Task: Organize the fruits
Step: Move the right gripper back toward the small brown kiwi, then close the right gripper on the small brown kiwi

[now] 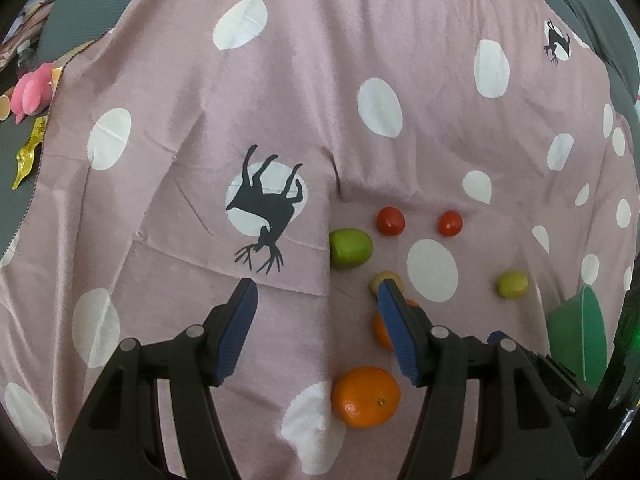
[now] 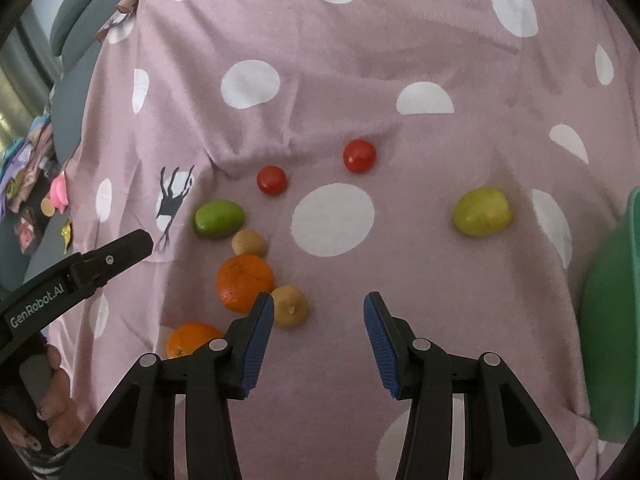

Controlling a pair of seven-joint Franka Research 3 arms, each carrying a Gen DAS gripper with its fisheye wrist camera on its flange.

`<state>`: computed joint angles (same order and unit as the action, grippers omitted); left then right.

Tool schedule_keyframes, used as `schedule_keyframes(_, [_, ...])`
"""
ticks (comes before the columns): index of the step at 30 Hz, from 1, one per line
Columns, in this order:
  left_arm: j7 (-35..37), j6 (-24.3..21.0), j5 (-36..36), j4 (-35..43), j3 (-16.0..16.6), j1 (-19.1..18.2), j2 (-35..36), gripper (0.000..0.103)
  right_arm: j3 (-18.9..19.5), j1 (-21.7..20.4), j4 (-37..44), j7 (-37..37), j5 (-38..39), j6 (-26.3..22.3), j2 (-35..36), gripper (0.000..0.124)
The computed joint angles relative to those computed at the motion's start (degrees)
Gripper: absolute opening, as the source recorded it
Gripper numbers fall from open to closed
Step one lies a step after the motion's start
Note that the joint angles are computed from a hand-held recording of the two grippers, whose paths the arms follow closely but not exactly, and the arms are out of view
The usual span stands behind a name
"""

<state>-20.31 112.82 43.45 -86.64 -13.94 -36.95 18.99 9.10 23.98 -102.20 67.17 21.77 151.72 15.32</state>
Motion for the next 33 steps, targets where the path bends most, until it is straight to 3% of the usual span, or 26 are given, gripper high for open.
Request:
schedule_keyframes(5, [1.4,-1.3,0.61,2.32,0.28,-0.71,1.74,0.062,-0.53,0.63,0.19,1.7,-1.84,0.6,0.35,0.05])
schedule_keyframes(12, [2.52,4.07,0.7,2.38,1.18,-0.19,2.46,0.061,0.36,-0.05,0.56,0.18,-0.44,0.31,0.6,0.049])
schedule_keyframes(14, [1.26,5.62,2.27,1.84,1.77,-0.3,2.42,0.06,0.74,-0.29,0.62,-1.17,0.48,-0.19,0.63,0.043])
schedule_keyframes(17, [2.0,7.5,2.38,2.62,2.0,0.26,3.52,0.048,1.38,-0.68,0.63,-3.66,2.59,-0.76,0.73,0.039])
schedule_keyframes(19, [3.19,10.39,1.56,3.06,2.14,1.15,4.36,0.04,1.07,-0.21,0.67,-3.7,2.28,-0.42,1.03,0.038])
schedule_keyframes(25, [4.05,18.92,-2.24,1.45,2.59,3.4,5.11,0.037,0.69,0.38,2.17,-3.03,1.4,-2.45,2.54,0.035])
schedule_keyframes(29, [7.68,18.02,-5.89,2.75,2.71,4.11,6.2,0.037,0.97,0.23,2.97,-3.83,1.62,-3.58,3.25,0.035])
schedule_keyframes(33, [10.37,20.48,-9.85,2.19,2.55,5.82,6.49,0.037,0.8,0.66,4.04,-4.0,0.9,-4.3,4.04,0.035])
